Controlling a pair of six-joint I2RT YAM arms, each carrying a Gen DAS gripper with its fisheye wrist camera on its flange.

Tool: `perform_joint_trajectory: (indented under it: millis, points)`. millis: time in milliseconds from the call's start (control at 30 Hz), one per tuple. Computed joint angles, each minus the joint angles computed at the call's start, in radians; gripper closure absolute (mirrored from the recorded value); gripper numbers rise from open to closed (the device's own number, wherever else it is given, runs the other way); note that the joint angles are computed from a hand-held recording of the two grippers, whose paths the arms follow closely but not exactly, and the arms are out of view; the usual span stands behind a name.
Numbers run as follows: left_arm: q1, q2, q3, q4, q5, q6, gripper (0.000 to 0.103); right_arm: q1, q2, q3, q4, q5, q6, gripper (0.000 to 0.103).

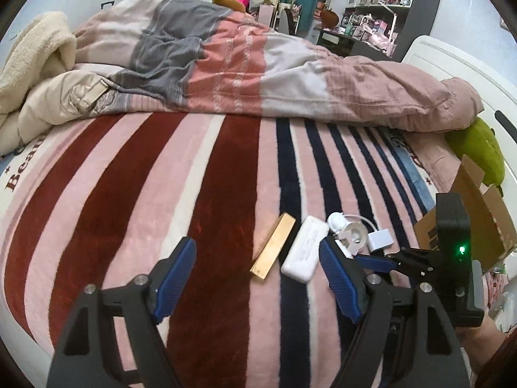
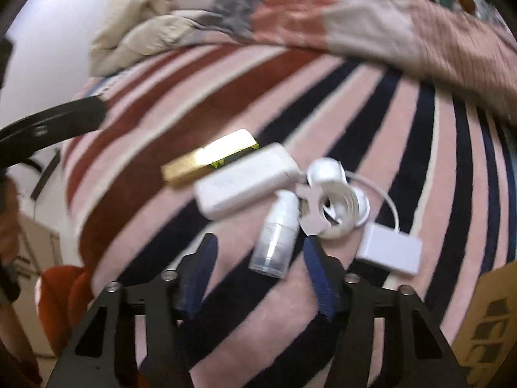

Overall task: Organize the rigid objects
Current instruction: 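Return the right gripper and grasp the clear pump bottle, then carry the pump bottle into the cardboard box and release it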

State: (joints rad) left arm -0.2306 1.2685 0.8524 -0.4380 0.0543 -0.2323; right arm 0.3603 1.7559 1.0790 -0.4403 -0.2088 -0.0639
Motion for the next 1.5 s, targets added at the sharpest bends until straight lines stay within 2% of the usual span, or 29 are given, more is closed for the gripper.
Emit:
perform_joint_trajectory:
  millis: [100,167,233,367,500,667,767,900,1000,1067,1100,1267,1500]
  points:
    - [-0.007,0.009,-0.002,0.009,-0.007,-0.003,0.027,0.000,0.024,-0.011,0.037,0.020,0.056,0.061]
    - [-0.017,0.016,0.003,0.010,-0.012,-0.005,0.027,0.013,0.026,-0.029,0.077,0.063,0.078,0.075]
    - [-0.027,0.020,0.010,0.006,-0.022,-0.005,0.027,0.020,0.016,-0.042,0.092,0.090,0.071,0.083]
    - [-0.051,0.019,0.020,-0.007,-0.039,-0.006,0.027,0.025,-0.027,-0.078,0.076,0.081,0.019,0.083]
    - [-0.076,0.014,0.025,-0.020,-0.064,-0.015,0.027,-0.007,-0.054,-0.097,0.019,-0.029,-0.037,0.083]
    - [-0.100,0.016,0.049,-0.041,-0.044,-0.016,0.027,0.028,-0.097,-0.146,0.081,0.035,-0.035,0.083]
    - [-0.131,0.015,0.087,-0.050,-0.006,-0.022,0.027,0.022,-0.191,-0.165,0.081,-0.002,-0.074,0.083]
    - [-0.196,0.019,0.165,-0.062,0.050,-0.022,0.029,-0.011,-0.325,-0.139,0.028,-0.066,-0.113,0.083]
    - [-0.251,0.041,0.242,-0.067,0.098,-0.037,0.042,-0.054,-0.428,-0.120,-0.021,-0.106,-0.154,0.083]
    - [-0.287,0.067,0.301,-0.067,0.148,-0.049,0.054,-0.097,-0.485,-0.102,-0.062,-0.127,-0.187,0.083]
    - [-0.307,0.085,0.329,-0.069,0.160,-0.050,0.056,-0.123,-0.519,-0.103,-0.080,-0.138,-0.202,0.083]
    - [-0.427,0.243,0.518,-0.076,0.219,-0.048,0.066,-0.304,-0.614,-0.085,-0.163,-0.241,-0.289,0.083]
    - [-0.551,0.527,0.831,-0.141,0.235,-0.039,0.068,-0.623,-0.640,-0.055,-0.272,-0.358,-0.442,0.083]
